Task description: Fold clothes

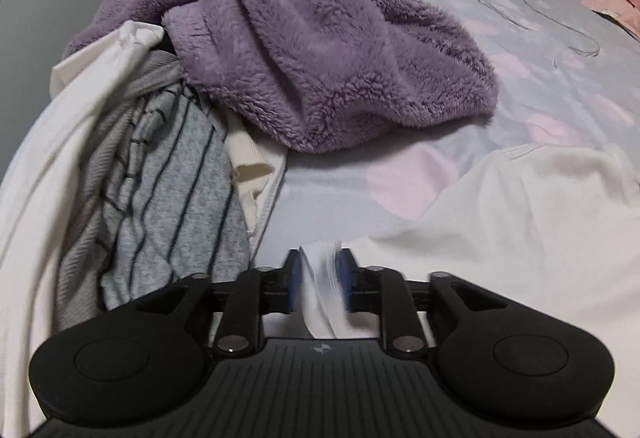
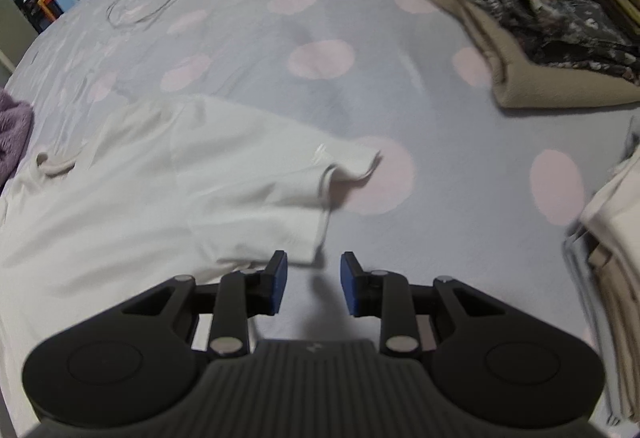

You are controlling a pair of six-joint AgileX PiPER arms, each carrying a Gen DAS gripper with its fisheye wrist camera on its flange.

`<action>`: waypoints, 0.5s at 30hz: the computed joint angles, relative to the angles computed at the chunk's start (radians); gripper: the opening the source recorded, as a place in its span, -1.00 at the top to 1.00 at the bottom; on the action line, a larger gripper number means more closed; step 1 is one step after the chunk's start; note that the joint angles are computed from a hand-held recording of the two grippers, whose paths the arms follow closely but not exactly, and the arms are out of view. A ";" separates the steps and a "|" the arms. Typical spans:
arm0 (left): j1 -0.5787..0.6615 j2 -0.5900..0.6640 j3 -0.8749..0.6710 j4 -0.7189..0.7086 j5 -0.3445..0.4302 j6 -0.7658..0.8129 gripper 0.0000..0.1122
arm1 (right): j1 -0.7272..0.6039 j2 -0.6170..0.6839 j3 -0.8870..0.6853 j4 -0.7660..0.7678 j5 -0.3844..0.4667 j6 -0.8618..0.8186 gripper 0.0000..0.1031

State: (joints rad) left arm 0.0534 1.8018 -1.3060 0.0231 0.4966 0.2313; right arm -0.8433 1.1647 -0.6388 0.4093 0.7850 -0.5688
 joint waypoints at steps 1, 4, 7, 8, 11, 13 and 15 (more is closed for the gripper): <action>0.003 -0.008 -0.005 -0.011 0.010 0.011 0.48 | -0.025 0.010 -0.011 0.013 0.008 -0.010 0.30; 0.005 -0.036 -0.017 -0.049 0.016 0.059 0.47 | -0.075 0.026 -0.028 0.068 0.032 -0.068 0.30; 0.000 -0.046 -0.057 -0.122 0.066 0.102 0.46 | -0.075 0.017 -0.026 0.111 0.034 -0.135 0.30; -0.011 -0.050 -0.066 -0.139 0.078 0.110 0.46 | -0.065 0.019 -0.026 0.123 0.035 -0.155 0.30; -0.054 -0.055 -0.094 -0.170 0.105 0.129 0.33 | -0.004 0.025 -0.028 0.137 0.018 -0.179 0.30; -0.091 -0.060 -0.104 -0.189 0.112 0.145 0.26 | 0.052 0.033 -0.029 0.139 -0.006 -0.192 0.30; -0.135 -0.046 -0.131 -0.187 0.125 0.144 0.25 | 0.128 0.052 -0.033 0.129 -0.048 -0.185 0.30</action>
State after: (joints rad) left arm -0.0815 1.7561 -1.4366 -0.1637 0.6220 0.3757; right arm -0.7156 1.2164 -0.6723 0.5387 0.7365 -0.7543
